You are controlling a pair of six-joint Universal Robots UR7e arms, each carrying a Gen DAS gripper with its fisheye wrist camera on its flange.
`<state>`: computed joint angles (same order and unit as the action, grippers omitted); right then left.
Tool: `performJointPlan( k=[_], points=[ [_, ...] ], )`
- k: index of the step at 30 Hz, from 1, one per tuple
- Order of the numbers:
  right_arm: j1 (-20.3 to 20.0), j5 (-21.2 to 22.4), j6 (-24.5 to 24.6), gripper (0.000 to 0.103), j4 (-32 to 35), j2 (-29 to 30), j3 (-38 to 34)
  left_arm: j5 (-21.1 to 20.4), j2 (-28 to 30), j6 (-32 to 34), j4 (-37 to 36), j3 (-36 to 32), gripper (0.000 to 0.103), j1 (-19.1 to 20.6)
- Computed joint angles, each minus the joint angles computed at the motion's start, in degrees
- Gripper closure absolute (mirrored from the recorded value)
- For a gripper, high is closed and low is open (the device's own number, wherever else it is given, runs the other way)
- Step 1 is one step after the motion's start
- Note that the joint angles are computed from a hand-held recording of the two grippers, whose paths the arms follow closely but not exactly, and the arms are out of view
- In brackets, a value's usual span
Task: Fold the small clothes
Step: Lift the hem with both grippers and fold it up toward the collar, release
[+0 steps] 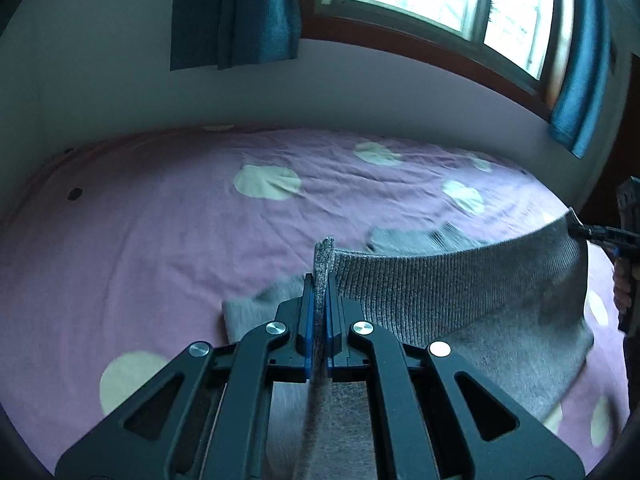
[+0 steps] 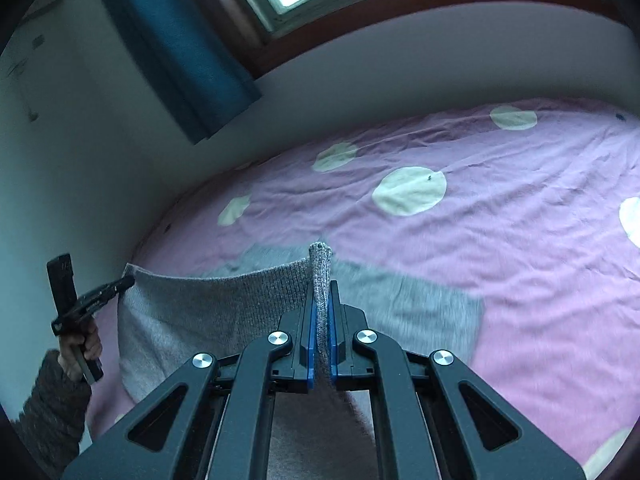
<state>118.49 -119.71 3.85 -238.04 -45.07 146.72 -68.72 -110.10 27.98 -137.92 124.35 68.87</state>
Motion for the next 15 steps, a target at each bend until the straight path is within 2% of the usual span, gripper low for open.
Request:
performJointPlan(
  k=[7,15],
  points=[
    [-8.3,3.9,-0.5,0.099,3.4,0.2,-4.2,2.8,10.4,0.6,-9.2,-1.1,0.099,2.1],
    [-17.4,7.3,1.5,0.099,5.7,3.0,-5.9,4.9,18.2,0.8,-11.8,-2.8,0.099,6.3]
  ],
)
